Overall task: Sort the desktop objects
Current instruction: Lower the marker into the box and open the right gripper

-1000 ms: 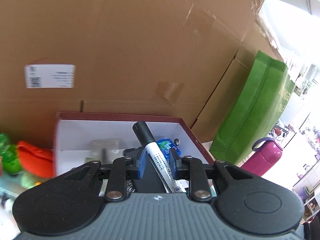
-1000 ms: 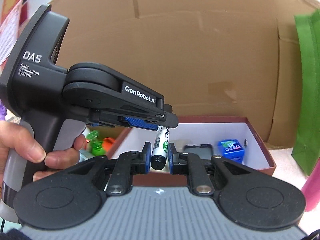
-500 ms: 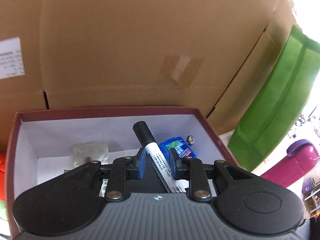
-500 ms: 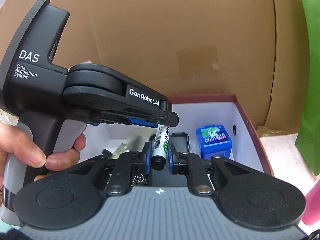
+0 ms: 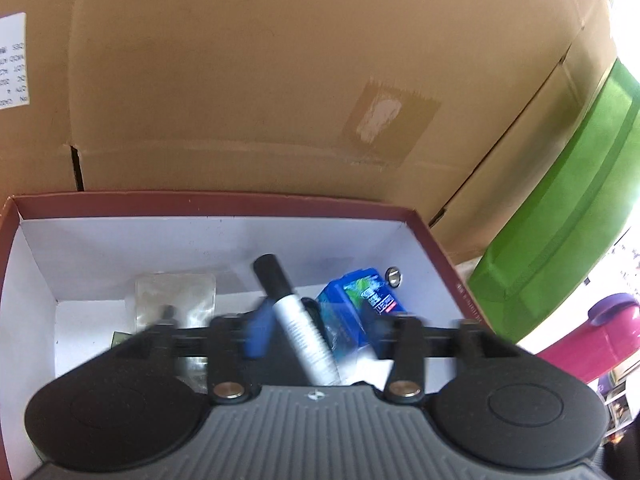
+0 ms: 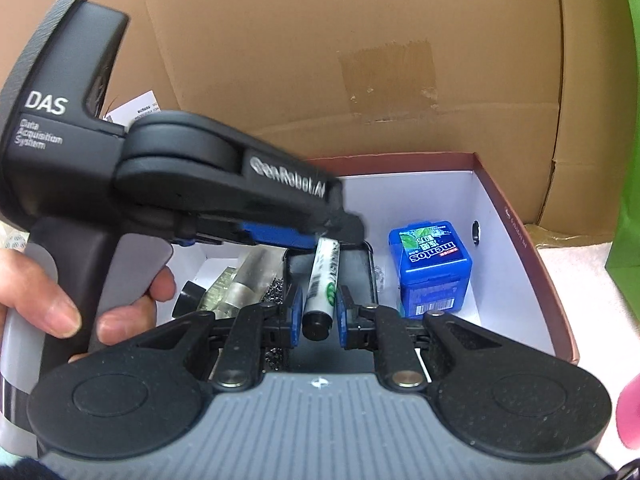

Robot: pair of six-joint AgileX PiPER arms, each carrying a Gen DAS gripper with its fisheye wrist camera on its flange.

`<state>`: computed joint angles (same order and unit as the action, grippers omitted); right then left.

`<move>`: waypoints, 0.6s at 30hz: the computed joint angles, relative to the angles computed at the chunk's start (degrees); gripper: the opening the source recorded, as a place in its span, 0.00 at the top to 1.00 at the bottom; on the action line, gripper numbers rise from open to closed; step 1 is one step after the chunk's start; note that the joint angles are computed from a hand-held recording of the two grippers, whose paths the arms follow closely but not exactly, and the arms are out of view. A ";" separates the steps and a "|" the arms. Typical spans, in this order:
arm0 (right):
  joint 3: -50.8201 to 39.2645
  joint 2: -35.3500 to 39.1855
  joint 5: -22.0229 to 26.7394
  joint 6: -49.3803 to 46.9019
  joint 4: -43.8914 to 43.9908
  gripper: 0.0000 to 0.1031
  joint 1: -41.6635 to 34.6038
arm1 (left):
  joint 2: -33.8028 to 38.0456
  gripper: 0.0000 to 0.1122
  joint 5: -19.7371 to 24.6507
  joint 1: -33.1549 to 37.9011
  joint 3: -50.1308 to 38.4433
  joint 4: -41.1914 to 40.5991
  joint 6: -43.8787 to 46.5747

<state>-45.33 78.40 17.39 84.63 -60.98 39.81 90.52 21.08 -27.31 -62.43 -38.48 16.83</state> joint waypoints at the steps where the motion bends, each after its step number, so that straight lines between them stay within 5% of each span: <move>1: 0.03 -0.03 0.59 0.64 -0.65 0.77 0.52 | -0.81 0.35 -1.22 -0.06 1.06 -0.82 0.86; 3: 0.00 -0.61 4.51 4.04 -3.53 0.52 3.54 | -2.40 0.28 -2.64 0.17 2.99 -4.15 4.75; 9: 0.95 -1.51 15.22 14.10 -11.96 0.44 12.19 | -7.16 0.13 0.48 2.57 7.54 -14.53 17.55; 18: 0.11 -1.28 34.38 18.86 -12.80 0.23 28.05 | -13.41 0.13 3.89 0.52 9.20 2.07 5.99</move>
<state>-45.22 77.12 51.77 103.49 -73.78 67.85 77.11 24.96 -26.79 -53.23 -36.41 22.82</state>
